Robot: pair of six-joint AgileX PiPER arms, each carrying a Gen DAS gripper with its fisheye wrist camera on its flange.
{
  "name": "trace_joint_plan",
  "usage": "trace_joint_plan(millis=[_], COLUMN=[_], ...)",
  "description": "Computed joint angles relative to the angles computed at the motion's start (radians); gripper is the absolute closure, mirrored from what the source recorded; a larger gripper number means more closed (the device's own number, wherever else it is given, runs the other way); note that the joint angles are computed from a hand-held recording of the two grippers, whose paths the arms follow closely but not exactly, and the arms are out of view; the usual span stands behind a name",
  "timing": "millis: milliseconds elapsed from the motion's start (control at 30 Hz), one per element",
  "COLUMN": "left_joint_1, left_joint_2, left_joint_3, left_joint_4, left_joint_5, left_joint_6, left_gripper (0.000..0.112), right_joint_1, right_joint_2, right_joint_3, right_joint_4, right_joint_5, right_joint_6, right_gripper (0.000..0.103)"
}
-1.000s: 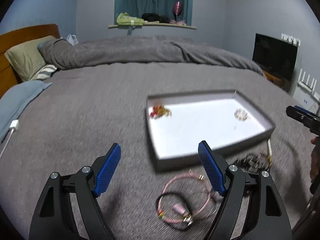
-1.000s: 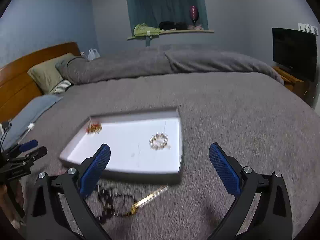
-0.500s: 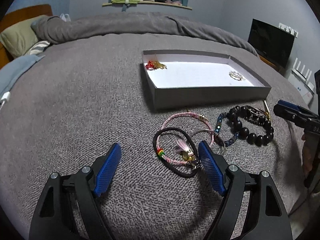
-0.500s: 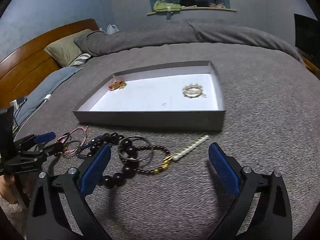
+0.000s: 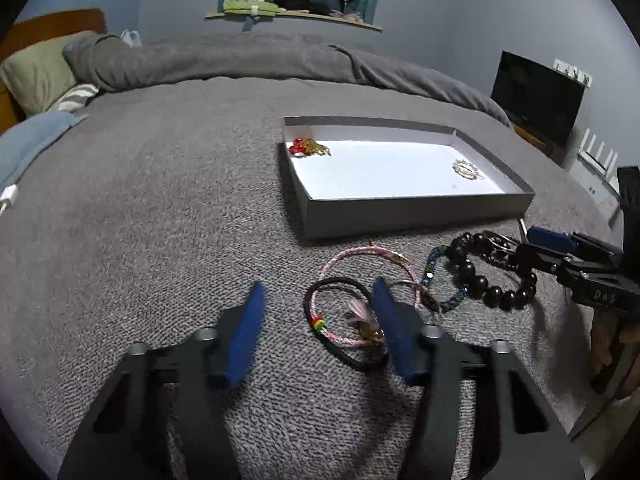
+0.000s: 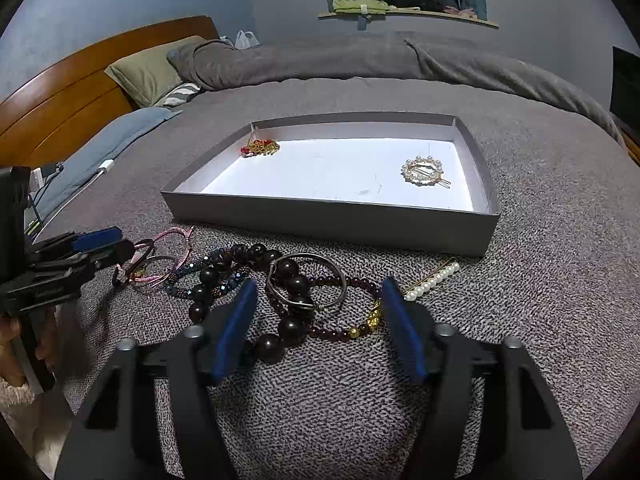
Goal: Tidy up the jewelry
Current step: 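Grasp the black hair tie with the left tool while the right tool grasps the silver bangle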
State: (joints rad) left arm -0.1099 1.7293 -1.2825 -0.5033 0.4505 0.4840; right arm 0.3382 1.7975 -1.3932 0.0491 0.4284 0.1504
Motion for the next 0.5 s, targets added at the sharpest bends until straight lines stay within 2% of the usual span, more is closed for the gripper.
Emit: trace_joint_plan(millis=[133,167,267,400,500], left_joint_1=[0.030,0.040,0.048,0.017,-0.031], left_joint_2=[0.018,0.021,0.032,0.003,-0.008], left_joint_3=[-0.030,-0.036,-0.049,-0.029,-0.022], left_joint_4=[-0.005,-0.029,-0.093,-0.108,-0.054], left_joint_5=[0.011,0.024,0.063,0.064,0.054], left_joint_6=[-0.019,-0.002,0.065,0.117,0.100], left_gripper=[0.077,0.084,0.094,0.096,0.096], right_joint_1=[0.006,0.008,0.014,0.015,0.016], right_joint_2=[-0.002,-0.002,0.000,-0.002,-0.001], right_joint_3=[-0.001,-0.001,-0.005,-0.004,-0.006], right_joint_4=[-0.004,-0.003,-0.012,-0.006,-0.009], right_joint_5=[0.006,0.007,0.014,0.013,0.015], right_joint_6=[-0.006,-0.009,-0.010,-0.018,-0.016], right_gripper=[0.057,0.058,0.062,0.062,0.062])
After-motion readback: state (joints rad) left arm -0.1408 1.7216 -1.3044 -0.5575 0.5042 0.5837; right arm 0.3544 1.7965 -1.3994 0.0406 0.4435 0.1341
